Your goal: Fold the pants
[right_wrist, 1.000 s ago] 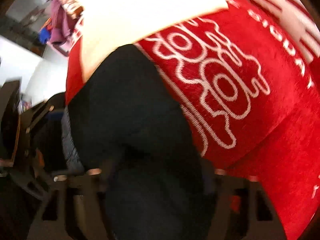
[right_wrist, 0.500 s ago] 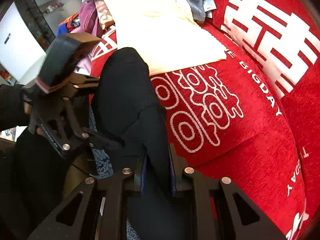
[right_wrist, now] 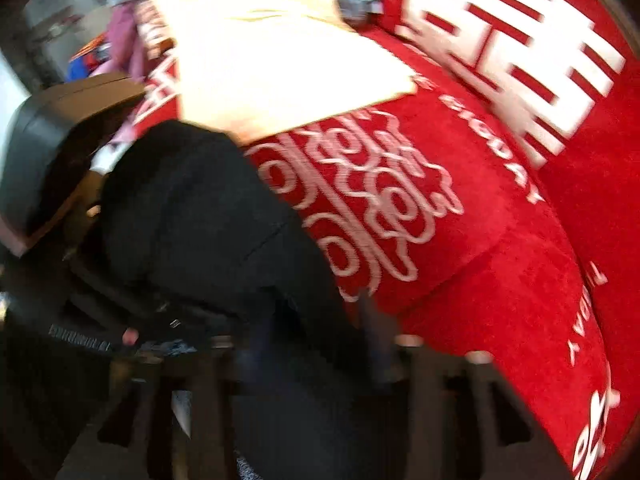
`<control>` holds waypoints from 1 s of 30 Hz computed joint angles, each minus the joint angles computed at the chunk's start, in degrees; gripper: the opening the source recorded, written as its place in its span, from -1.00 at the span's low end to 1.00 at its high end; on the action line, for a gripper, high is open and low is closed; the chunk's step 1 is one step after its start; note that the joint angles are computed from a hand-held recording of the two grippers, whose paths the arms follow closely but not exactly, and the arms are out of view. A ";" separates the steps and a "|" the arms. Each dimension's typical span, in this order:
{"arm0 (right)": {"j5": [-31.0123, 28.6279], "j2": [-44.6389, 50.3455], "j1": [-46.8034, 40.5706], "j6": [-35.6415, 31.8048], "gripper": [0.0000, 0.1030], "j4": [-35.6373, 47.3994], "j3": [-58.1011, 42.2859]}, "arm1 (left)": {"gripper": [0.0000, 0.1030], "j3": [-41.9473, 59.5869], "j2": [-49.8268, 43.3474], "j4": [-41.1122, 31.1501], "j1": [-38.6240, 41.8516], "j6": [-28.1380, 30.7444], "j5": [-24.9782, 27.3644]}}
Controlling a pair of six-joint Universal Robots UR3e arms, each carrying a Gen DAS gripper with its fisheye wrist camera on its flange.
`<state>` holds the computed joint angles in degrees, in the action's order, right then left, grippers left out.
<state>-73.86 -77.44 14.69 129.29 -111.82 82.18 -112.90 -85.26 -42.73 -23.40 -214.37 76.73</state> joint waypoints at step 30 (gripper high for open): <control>4.30 -47.71 -33.44 -12.68 0.71 -0.95 51.87 | -0.38 23.75 -9.05 -22.56 -6.60 -10.07 9.36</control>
<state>-69.57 -125.15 -18.75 116.61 -112.77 134.05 -89.15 -94.31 -65.29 -30.00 -224.43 86.09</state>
